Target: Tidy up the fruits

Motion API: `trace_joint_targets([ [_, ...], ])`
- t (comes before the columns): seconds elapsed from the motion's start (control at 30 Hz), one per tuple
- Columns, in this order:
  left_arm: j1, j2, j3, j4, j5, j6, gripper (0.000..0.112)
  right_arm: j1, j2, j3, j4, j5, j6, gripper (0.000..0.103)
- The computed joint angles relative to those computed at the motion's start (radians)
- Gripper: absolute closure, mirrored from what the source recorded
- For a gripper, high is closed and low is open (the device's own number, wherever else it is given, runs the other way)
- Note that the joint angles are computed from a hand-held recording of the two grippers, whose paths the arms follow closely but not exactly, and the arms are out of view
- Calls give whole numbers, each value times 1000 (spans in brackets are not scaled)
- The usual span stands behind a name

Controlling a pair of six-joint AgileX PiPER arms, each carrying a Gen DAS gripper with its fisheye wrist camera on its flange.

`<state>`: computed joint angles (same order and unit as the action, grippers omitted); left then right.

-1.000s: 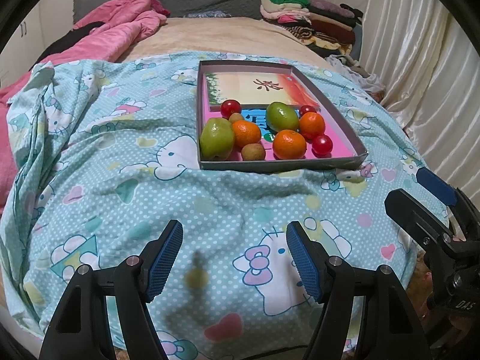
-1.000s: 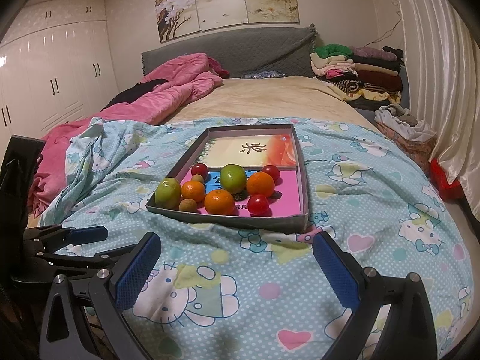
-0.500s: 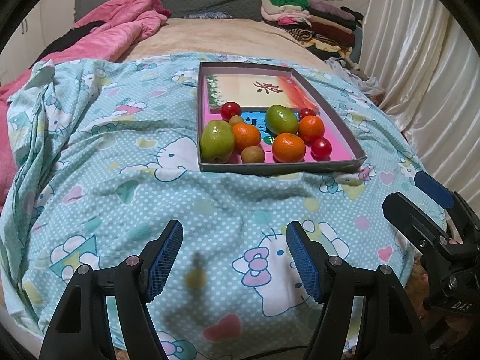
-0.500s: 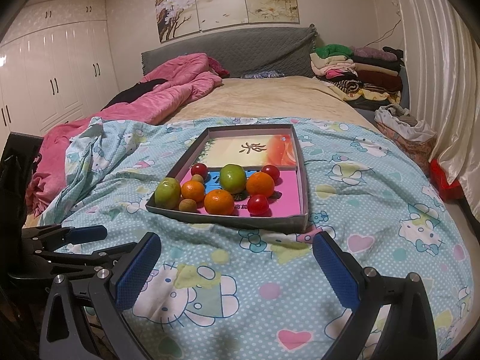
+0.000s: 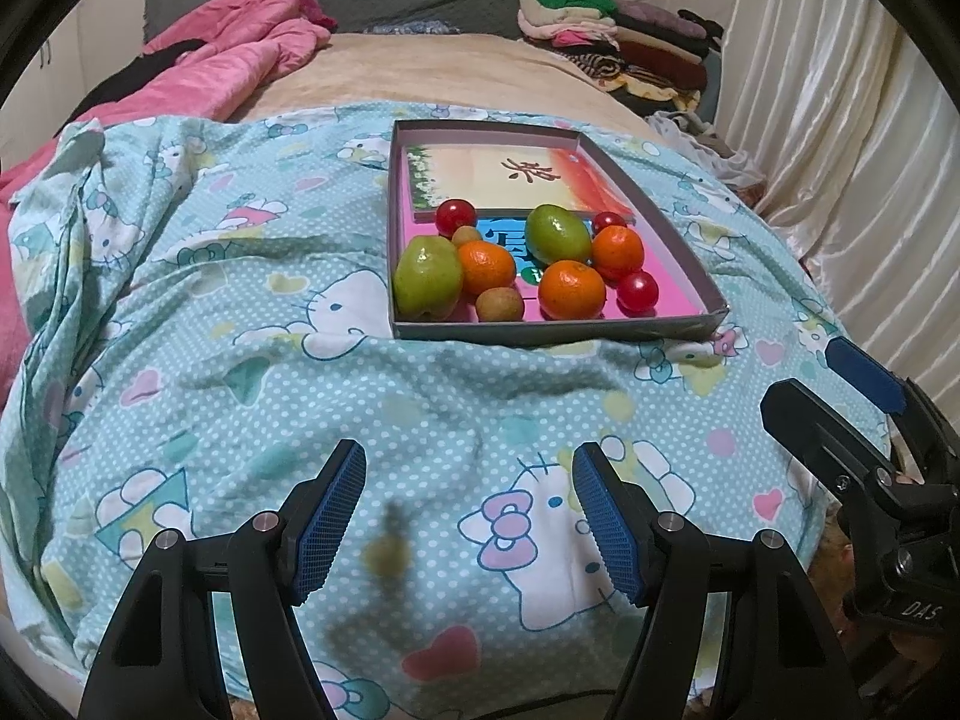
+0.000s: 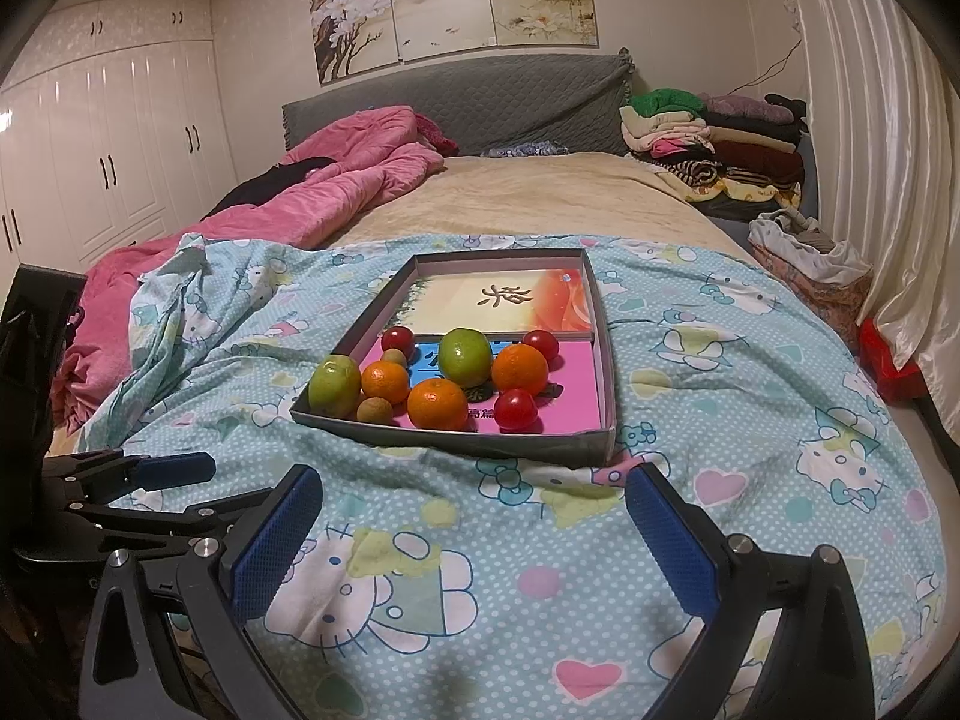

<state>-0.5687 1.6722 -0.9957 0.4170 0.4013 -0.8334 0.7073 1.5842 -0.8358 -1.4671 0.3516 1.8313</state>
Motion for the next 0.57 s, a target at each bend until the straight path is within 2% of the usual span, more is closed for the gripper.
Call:
trace_joint_targets([
  [0.2,11,6,-5,-63,-3,58,39,-4,2,1,11,-2,-5,1],
  [0.4,27,11,-9,-61,6,21,39,-30,8,4,3,-18,32,1],
  [0.57,90,26,-28,-76,21,-8,39,-89,10,6,-9,-31,94,1],
])
